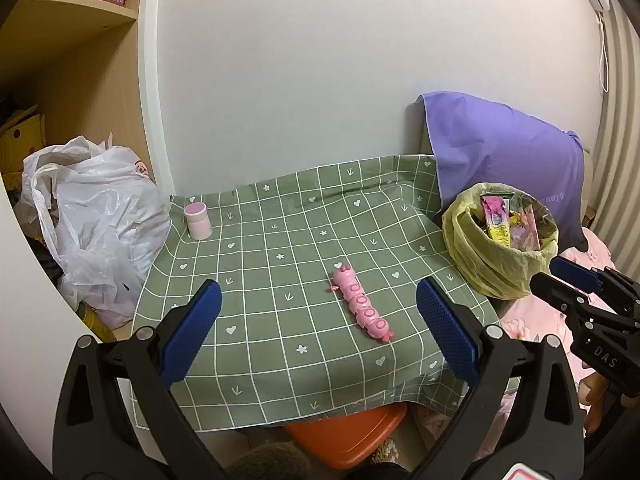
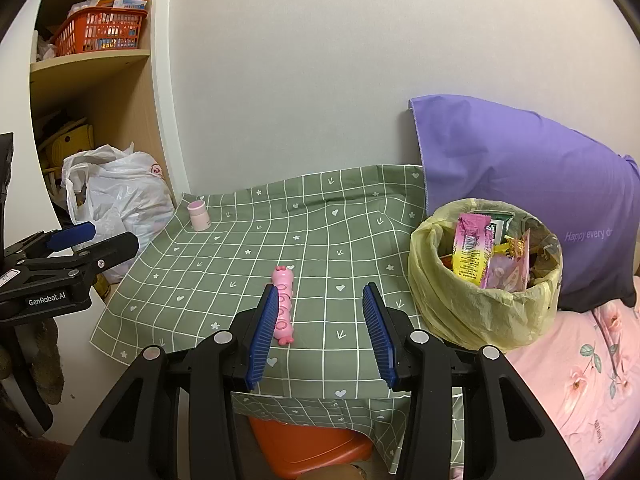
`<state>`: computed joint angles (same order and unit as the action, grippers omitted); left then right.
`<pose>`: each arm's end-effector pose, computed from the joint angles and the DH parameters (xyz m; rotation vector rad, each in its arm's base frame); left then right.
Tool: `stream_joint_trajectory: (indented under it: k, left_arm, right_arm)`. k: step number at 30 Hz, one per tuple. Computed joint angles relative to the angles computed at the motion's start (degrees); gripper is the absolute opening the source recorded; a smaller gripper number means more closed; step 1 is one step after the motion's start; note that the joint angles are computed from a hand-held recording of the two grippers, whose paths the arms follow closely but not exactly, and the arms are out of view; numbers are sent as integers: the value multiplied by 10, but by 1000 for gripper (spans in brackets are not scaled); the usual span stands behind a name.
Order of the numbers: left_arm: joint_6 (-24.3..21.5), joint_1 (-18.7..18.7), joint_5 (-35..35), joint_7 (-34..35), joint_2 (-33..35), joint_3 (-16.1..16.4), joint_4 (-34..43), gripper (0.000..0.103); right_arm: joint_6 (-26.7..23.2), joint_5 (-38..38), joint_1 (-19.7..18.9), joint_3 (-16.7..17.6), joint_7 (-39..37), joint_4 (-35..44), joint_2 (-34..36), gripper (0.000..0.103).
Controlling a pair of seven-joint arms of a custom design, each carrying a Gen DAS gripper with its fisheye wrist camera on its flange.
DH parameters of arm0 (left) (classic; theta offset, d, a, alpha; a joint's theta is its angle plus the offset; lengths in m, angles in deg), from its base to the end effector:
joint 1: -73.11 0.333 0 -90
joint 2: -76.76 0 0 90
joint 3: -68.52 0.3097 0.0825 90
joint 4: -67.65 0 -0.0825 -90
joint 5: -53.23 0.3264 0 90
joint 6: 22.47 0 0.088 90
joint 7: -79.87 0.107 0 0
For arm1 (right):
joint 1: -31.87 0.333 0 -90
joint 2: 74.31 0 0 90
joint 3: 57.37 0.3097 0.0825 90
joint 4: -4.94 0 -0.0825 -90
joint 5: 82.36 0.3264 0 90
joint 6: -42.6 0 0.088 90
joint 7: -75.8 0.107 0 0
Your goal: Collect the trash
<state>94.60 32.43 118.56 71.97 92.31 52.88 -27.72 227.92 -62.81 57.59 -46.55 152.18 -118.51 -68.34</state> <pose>0.3925 -0.4655 0.5046 -1.7928 1.4017 -0.7537 0.4658 0.2999 0.4978 -1.9062 1.1206 -0.4835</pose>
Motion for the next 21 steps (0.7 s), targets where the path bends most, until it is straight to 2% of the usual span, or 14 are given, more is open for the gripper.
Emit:
stream_joint_trajectory:
  k: [9, 11, 14, 16, 21]
  left_arm:
    - [3, 2, 0, 0, -2, 0, -3, 93]
    - [3, 2, -2, 1, -3, 0, -4, 93]
    - [3, 3, -2, 2, -4, -1, -5, 93]
    - [4, 4, -2, 2, -3, -1, -5, 93]
    - [6, 5, -2, 1, -5, -1, -8, 93]
  right_arm:
    - [-3, -20, 16, -18, 19, 3, 3, 41]
    - [-3, -7, -1, 0, 5, 4, 4, 41]
    - [-2, -12, 6, -7, 10, 4, 4, 41]
    - [0, 2, -9, 10, -4, 5, 6, 41]
    - [1, -7, 5, -5, 4, 4, 6, 41]
